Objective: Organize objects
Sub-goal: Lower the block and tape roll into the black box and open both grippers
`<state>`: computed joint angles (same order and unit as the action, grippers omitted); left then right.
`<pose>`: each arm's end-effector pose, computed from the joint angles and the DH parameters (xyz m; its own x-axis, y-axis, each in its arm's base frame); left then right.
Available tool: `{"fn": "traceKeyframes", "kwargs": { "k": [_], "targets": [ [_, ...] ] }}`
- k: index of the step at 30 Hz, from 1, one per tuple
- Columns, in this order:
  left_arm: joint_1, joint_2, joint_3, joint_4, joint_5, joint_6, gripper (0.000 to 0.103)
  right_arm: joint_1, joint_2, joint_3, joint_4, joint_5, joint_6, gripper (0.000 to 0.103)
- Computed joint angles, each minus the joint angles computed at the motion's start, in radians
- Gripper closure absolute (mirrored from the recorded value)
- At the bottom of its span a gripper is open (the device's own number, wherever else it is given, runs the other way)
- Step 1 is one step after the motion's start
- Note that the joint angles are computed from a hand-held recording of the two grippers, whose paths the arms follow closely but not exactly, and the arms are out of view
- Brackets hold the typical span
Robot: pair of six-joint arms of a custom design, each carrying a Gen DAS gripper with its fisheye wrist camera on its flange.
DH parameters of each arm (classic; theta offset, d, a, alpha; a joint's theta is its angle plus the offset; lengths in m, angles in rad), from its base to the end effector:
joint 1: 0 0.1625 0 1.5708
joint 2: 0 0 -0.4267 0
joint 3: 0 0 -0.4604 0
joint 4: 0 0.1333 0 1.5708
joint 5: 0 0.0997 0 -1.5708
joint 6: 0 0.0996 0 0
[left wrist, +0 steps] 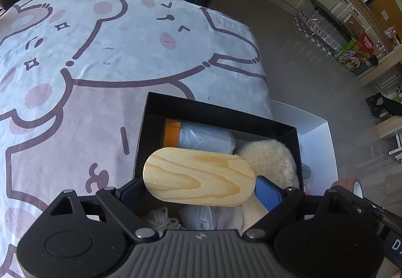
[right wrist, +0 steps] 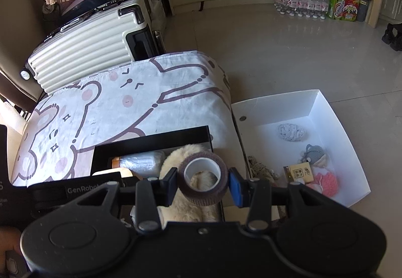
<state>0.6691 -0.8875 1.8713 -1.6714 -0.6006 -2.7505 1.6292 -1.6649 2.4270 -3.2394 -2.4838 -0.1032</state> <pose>-0.2932 -0.5066 -0.0027 -0.3280 -0.9255 0.1895 -0.4032 -0.0442 -0.9140 0.0779 -0.3985 0.3104 -0.6395 0.5198 0.5664 -0.1024 0.6726 -0.7329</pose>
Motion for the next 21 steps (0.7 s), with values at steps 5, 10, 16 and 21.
{"fn": "traceKeyframes", "kwargs": {
  "k": [5,10,16,21],
  "targets": [
    [0.002,0.001,-0.002,0.007,0.002,-0.005,0.009,-0.007,-0.018,0.007,0.045,0.018,-0.012,0.059],
    [-0.02,-0.004,-0.024,0.125,0.018,-0.054,0.006,-0.012,-0.036,0.014,0.076,0.019,-0.001,0.059],
    [-0.051,-0.022,-0.022,0.216,0.009,-0.075,0.006,-0.001,-0.04,0.007,0.191,0.062,-0.007,0.059],
    [-0.074,-0.041,-0.004,0.245,-0.007,-0.089,0.006,0.014,-0.007,-0.013,0.286,0.103,-0.018,0.059]
  ]
}}
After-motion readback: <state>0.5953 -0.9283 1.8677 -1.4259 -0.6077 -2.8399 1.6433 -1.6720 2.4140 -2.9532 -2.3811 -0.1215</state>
